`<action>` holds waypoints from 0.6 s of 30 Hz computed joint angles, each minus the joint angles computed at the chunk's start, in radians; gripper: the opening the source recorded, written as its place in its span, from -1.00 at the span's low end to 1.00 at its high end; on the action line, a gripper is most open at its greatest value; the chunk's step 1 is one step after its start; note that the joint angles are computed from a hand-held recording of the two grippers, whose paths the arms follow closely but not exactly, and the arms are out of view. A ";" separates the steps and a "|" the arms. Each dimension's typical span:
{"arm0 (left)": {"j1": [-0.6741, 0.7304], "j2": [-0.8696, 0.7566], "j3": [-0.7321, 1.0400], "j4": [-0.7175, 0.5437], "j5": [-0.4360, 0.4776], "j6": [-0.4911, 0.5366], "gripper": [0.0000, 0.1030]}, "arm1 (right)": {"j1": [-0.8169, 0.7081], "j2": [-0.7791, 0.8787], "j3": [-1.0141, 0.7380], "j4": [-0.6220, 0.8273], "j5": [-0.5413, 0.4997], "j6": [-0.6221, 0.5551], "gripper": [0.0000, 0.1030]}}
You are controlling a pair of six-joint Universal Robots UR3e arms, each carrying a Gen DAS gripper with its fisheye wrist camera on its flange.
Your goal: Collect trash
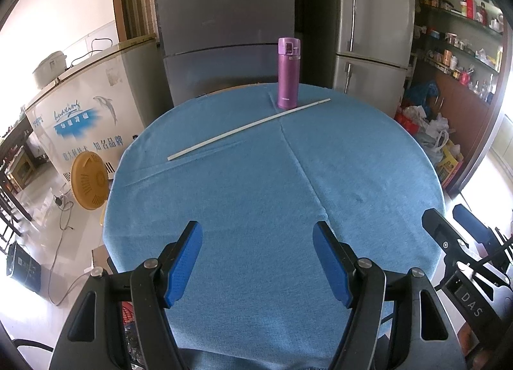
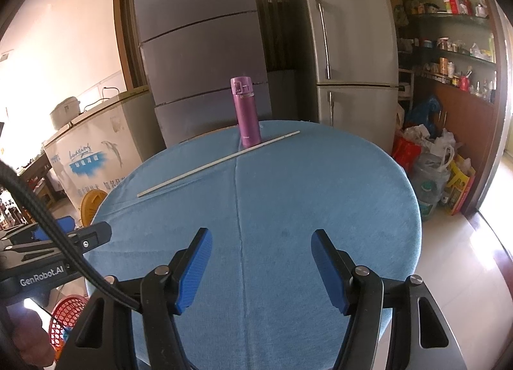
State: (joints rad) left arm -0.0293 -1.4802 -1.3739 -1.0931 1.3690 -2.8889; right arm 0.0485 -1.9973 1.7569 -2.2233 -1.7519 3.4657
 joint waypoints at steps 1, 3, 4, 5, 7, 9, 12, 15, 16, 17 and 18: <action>0.001 0.000 0.000 0.000 -0.002 0.000 0.40 | 0.003 0.003 -0.002 0.000 -0.002 0.002 0.32; 0.003 0.000 -0.003 0.001 -0.002 0.000 0.40 | 0.006 0.008 -0.005 0.000 -0.004 0.001 0.32; 0.005 0.001 -0.004 0.000 -0.004 0.001 0.40 | 0.010 0.012 -0.007 0.000 -0.007 0.001 0.32; 0.006 0.002 -0.004 -0.001 -0.006 0.002 0.40 | 0.014 0.016 -0.009 -0.001 -0.010 0.001 0.32; 0.014 0.007 -0.010 0.000 -0.012 0.006 0.40 | 0.021 0.023 -0.013 -0.002 -0.014 0.002 0.32; 0.020 0.007 -0.010 -0.002 -0.017 0.007 0.40 | 0.030 0.034 -0.019 -0.005 -0.020 0.004 0.32; 0.029 0.008 -0.012 -0.003 -0.024 0.010 0.40 | 0.037 0.050 -0.032 -0.006 -0.024 0.003 0.32; 0.040 0.012 -0.018 -0.002 -0.032 0.014 0.40 | 0.052 0.073 -0.051 -0.005 -0.035 0.006 0.32; 0.044 0.012 -0.018 -0.005 -0.035 0.016 0.40 | 0.054 0.077 -0.055 -0.005 -0.036 0.007 0.32; 0.046 0.011 -0.017 -0.005 -0.036 0.018 0.40 | 0.057 0.080 -0.059 -0.004 -0.039 0.007 0.32; 0.049 0.011 -0.018 -0.005 -0.037 0.020 0.40 | 0.063 0.089 -0.067 -0.003 -0.045 0.008 0.32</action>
State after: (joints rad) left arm 0.0200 -1.4689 -1.3914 -1.0986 1.3322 -2.8692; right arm 0.1117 -1.9088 1.6902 -2.2267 -1.7970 3.4732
